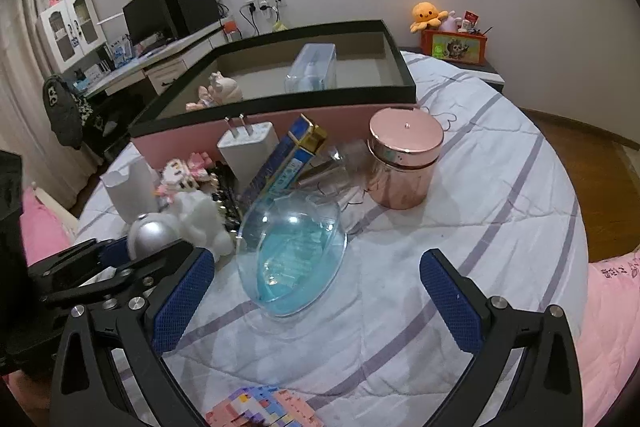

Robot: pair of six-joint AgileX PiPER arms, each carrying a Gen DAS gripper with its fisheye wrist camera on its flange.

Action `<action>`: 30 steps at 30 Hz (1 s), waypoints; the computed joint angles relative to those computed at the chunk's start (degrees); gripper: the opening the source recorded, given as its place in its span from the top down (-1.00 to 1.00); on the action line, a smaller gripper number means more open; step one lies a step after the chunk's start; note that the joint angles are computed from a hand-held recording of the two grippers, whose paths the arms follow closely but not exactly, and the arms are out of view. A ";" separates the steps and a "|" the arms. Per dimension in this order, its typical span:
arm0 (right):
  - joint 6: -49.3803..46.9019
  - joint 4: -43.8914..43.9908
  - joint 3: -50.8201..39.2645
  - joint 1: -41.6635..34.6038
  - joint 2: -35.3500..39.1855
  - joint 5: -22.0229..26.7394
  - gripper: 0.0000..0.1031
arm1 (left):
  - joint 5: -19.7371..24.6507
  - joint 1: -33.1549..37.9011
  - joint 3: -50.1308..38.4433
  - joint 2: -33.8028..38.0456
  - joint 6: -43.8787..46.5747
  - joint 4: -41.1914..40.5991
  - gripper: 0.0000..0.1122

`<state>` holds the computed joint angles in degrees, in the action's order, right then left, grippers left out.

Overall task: Organize rigid objects
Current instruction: 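Grasp the white ball toy with the left tool while the right tool grasps the blue egg case, then place the ball toy in the tray with the left tool while the right tool places the egg case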

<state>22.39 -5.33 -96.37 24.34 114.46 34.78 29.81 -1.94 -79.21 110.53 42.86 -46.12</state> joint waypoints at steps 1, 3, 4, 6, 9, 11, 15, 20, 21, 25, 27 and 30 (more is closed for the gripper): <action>0.19 -0.28 -0.02 0.05 0.14 0.03 -1.00 | -0.85 0.06 0.83 -0.55 0.32 -0.40 0.19; 0.31 -0.65 -0.80 0.06 0.76 0.64 -0.88 | -2.74 -0.44 1.84 -1.52 -0.45 1.35 0.19; 0.30 -1.03 -1.60 0.13 1.24 1.37 -0.86 | -2.64 -0.57 1.50 -1.42 -1.06 2.54 0.17; -0.58 -0.76 -3.37 0.05 2.26 2.74 -0.79 | -4.53 -1.99 0.29 -0.83 -8.33 10.56 -0.15; -1.88 -0.94 -6.38 -0.10 4.03 5.26 -0.62 | -2.61 -1.10 -2.91 1.53 -9.63 10.84 -0.35; -4.44 -1.41 -10.97 0.50 7.16 9.04 -0.42 | -0.71 -0.64 -4.21 2.60 -7.17 8.81 -0.18; -4.46 -2.16 -9.17 0.54 6.24 7.04 -0.13 | 0.00 -0.15 -2.74 2.03 -2.12 4.08 0.19; -5.31 -0.23 -0.72 -0.34 1.29 1.36 -0.13 | -1.83 1.83 2.35 -1.34 5.09 -4.04 0.19; -5.84 0.34 0.49 -0.47 0.34 0.68 -0.13 | -2.10 2.16 3.41 -2.16 6.32 -5.25 0.19; -7.54 2.30 2.53 -0.54 -2.13 -0.76 -0.13 | -3.40 2.97 7.68 -5.99 9.61 -8.21 0.19; -9.54 4.26 2.35 -0.33 -3.05 -0.66 -0.13 | -3.56 3.47 8.96 -7.71 10.07 -8.64 0.19; -11.28 5.50 1.28 0.22 -4.10 -0.30 -0.13 | -3.67 4.48 10.22 -10.63 10.72 -9.45 0.19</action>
<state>11.10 0.17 -95.09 24.55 110.37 34.48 26.15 2.54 -68.99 99.90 53.59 -55.57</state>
